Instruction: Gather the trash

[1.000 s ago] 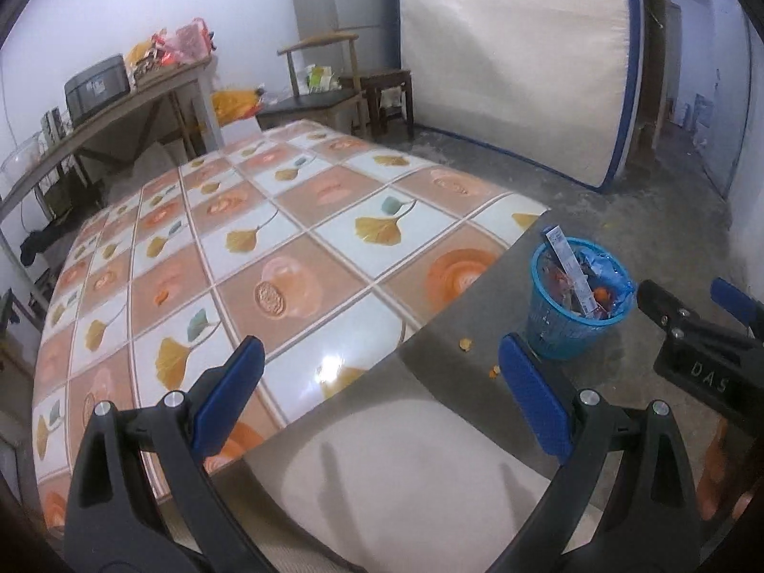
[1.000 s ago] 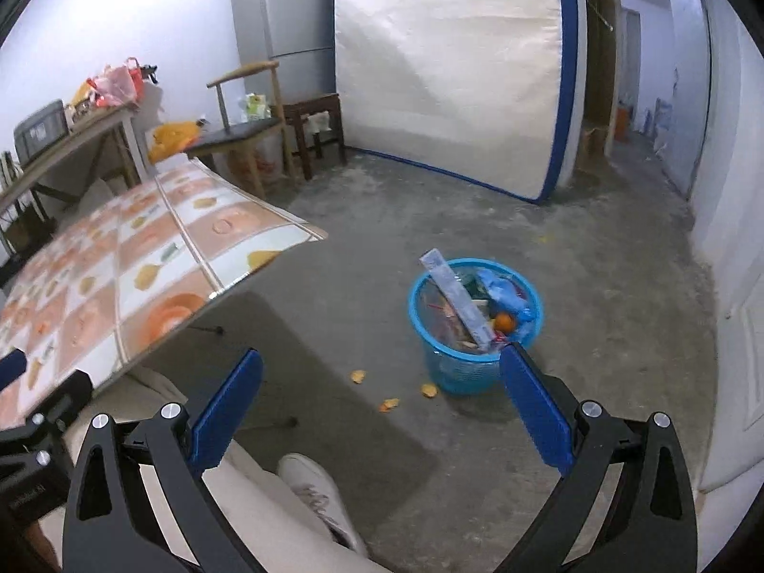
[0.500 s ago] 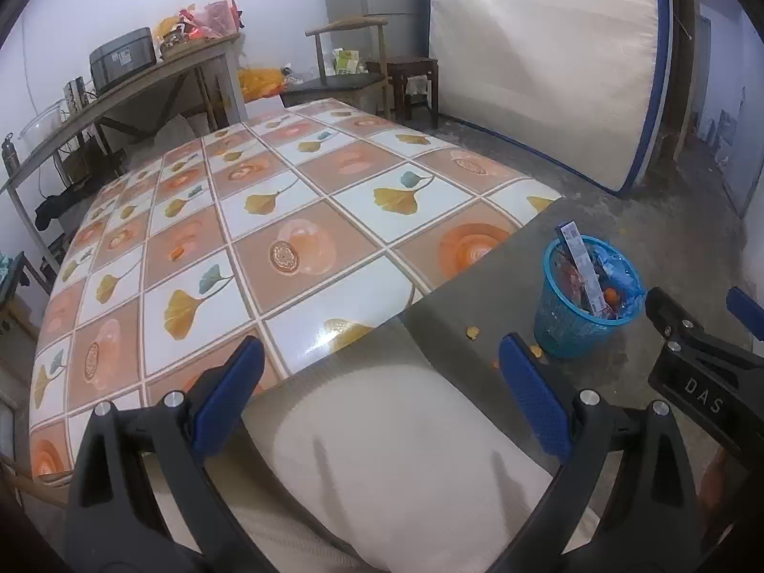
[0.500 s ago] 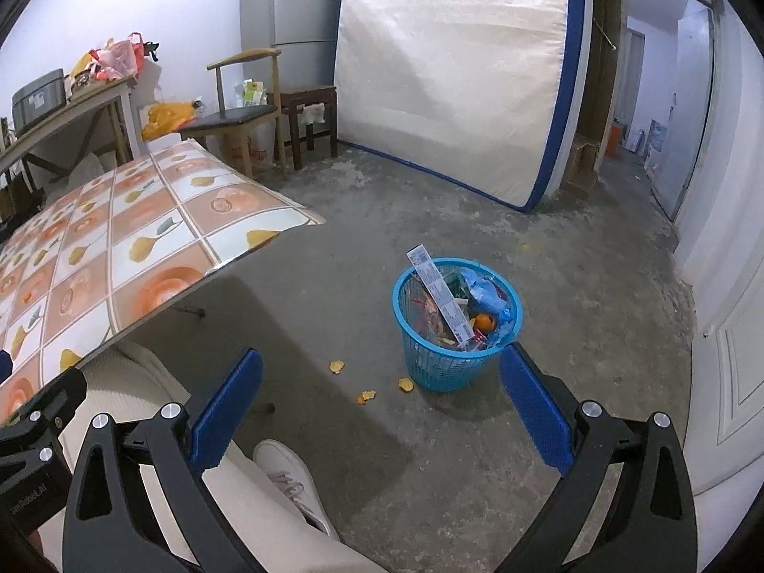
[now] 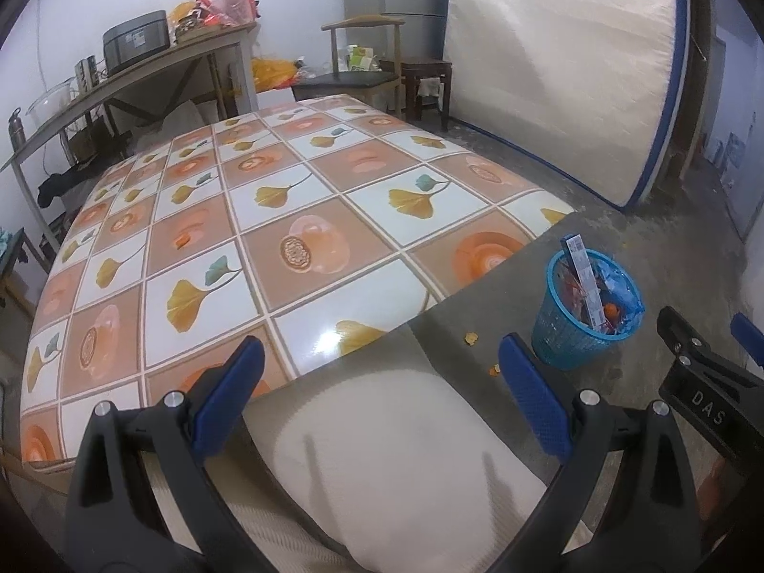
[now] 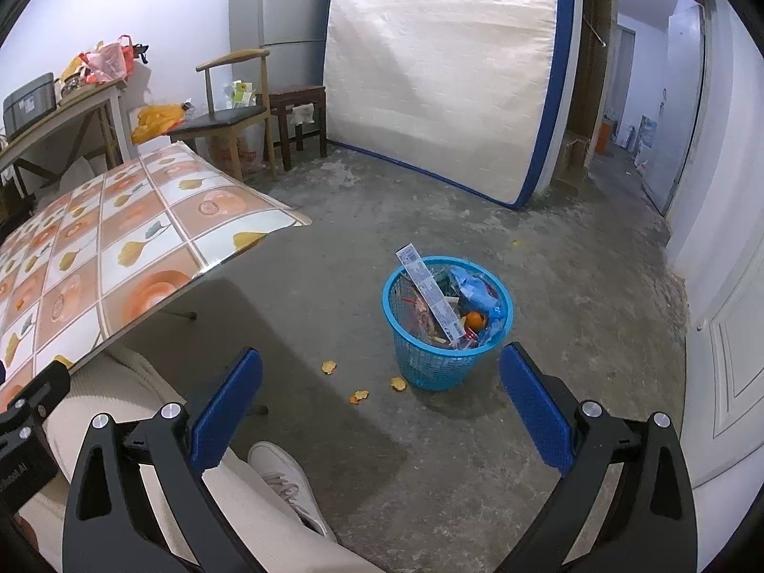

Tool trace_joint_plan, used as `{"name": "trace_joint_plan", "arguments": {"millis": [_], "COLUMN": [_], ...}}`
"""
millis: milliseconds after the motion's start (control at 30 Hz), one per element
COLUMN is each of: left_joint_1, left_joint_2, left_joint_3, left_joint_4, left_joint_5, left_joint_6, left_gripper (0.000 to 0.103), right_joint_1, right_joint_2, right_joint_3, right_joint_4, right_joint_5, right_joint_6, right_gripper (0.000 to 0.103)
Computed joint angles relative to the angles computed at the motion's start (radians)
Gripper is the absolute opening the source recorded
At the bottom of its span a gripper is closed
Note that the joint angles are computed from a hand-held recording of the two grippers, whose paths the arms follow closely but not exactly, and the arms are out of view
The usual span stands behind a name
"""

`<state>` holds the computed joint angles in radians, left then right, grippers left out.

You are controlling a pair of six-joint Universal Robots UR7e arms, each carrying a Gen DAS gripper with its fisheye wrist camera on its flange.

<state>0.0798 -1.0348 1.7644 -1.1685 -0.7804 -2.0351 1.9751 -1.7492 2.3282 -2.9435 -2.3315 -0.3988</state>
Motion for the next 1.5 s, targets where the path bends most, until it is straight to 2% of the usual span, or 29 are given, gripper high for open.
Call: {"name": "trace_joint_plan", "arguments": {"millis": [1100,1200,1400,1500], "left_joint_1": [0.007,0.007,0.007,0.007], "left_joint_2": [0.002,0.003,0.003,0.001], "left_joint_3": [-0.013,-0.014,-0.014,-0.013], "left_joint_4": [0.023,0.025,0.028,0.028], "left_joint_5": [-0.018,-0.018,-0.02,-0.019], "left_joint_6": [-0.034,-0.04,-0.049,-0.05], "left_gripper": [0.095,0.095,0.095,0.095], "right_joint_1": [-0.001,-0.002,0.017,0.018], "right_joint_2": [-0.01,-0.01,0.005,0.007], "right_joint_3": [0.002,0.002,0.017,0.012], "right_joint_4": [0.026,0.021,-0.062,-0.064], "right_joint_5": [0.012,0.034,0.046,0.048], "right_joint_6": [-0.025,-0.072,-0.217,-0.236], "right_gripper": [0.097,0.097,0.097,0.097]}}
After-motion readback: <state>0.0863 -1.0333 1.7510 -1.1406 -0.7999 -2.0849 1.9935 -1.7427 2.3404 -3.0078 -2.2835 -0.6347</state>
